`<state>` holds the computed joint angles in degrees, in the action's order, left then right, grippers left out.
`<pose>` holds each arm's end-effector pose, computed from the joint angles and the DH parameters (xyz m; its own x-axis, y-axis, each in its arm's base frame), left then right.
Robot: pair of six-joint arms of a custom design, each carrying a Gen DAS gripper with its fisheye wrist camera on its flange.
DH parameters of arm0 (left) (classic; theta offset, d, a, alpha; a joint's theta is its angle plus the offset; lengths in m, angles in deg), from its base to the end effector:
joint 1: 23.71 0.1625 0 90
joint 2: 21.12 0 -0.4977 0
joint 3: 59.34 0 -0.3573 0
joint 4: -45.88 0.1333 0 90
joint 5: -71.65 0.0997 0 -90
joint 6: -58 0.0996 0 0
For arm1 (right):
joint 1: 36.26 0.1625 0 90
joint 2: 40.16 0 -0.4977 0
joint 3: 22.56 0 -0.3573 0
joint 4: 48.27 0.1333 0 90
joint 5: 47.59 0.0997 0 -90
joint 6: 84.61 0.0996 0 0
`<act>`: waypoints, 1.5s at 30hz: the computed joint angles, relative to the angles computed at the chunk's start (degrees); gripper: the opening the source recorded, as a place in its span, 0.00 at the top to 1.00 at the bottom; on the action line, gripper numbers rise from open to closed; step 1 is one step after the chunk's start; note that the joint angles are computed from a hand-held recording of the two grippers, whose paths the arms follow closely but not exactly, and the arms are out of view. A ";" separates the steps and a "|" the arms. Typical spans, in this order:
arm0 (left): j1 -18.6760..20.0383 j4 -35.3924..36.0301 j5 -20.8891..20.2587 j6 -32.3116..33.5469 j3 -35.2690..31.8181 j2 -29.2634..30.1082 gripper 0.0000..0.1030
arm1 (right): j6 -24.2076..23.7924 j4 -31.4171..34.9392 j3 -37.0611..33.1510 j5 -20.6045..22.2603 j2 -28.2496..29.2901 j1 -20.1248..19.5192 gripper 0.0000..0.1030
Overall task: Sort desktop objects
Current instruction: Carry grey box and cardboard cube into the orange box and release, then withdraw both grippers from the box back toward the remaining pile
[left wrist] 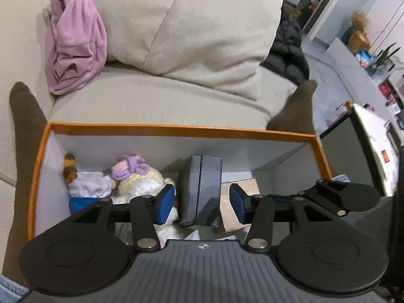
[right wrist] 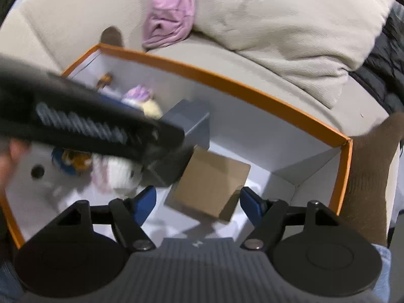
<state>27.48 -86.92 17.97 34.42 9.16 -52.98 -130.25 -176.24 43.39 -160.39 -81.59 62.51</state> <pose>-0.3623 -0.7573 0.1429 -0.8612 0.1075 -0.4968 0.3040 0.8922 -0.3339 0.2181 -0.7926 0.2774 -0.5406 -0.7232 0.4298 -0.7649 0.6352 0.1068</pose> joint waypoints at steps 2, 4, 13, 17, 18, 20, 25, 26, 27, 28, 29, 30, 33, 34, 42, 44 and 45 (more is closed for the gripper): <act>-0.19 -2.05 -0.05 -0.74 2.22 -1.39 0.58 | -0.79 -0.81 0.51 -1.97 0.14 0.22 0.37; -0.40 -4.51 0.80 -1.29 4.61 -2.74 0.59 | -1.34 -1.74 0.63 -4.83 0.90 0.51 0.48; -1.16 -11.43 2.61 -2.68 12.21 -7.19 0.59 | -5.55 -6.71 -0.18 -7.11 3.40 1.11 0.62; -1.20 -14.11 1.66 -2.39 14.55 -8.00 0.59 | -7.89 -6.13 -0.69 -6.45 3.70 1.06 0.61; -1.28 -14.51 1.46 -2.30 15.11 -8.21 0.59 | -7.97 -6.04 -0.76 -6.48 3.78 1.06 0.61; -1.35 -13.85 0.69 -2.04 15.10 -8.31 0.59 | -8.01 -5.93 -1.13 -7.19 4.14 1.21 0.60; -2.55 -17.78 0.65 0.06 16.44 -8.33 0.59 | -6.98 -7.46 -0.07 -8.98 3.94 1.92 0.61; -2.92 -18.18 0.79 0.38 16.81 -8.46 0.59 | -6.66 -8.30 0.46 -8.76 3.57 2.05 0.59; -3.40 -18.99 1.11 0.81 17.57 -8.77 0.59 | -6.53 -9.88 1.24 -8.67 3.24 2.17 0.50; -3.88 -19.69 1.55 0.76 18.42 -9.12 0.59 | -6.98 -12.04 2.57 -8.53 2.70 2.26 0.44; -4.38 -20.33 1.91 0.78 19.37 -9.57 0.59 | -7.96 -14.27 4.21 -8.37 2.02 2.29 0.44; -4.92 -21.16 2.22 1.01 20.55 -10.13 0.59 | -8.72 -16.01 5.77 -8.46 1.27 2.39 0.44; -6.93 -23.81 3.68 0.65 24.82 -12.07 0.59 | -9.40 -20.28 9.99 -6.68 -1.32 2.19 0.44; -7.50 -25.22 3.97 0.61 26.28 -12.68 0.59 | -9.07 -21.36 10.80 -5.99 -1.96 2.12 0.44; -11.59 -32.11 7.73 -2.97 36.83 -16.25 0.59 | -4.23 -32.09 23.16 6.71 -11.32 -0.40 0.44; -12.63 -34.30 8.56 -3.00 39.24 -16.63 0.59 | -4.49 -36.57 27.70 12.54 -14.26 -1.47 0.44; -13.16 -35.39 8.86 -3.22 40.38 -16.75 0.59 | -5.19 -38.97 30.25 15.17 -15.77 -2.01 0.44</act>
<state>14.31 -122.32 26.83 31.20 49.54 -69.73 -135.44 -215.21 73.65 -145.21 -97.36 60.51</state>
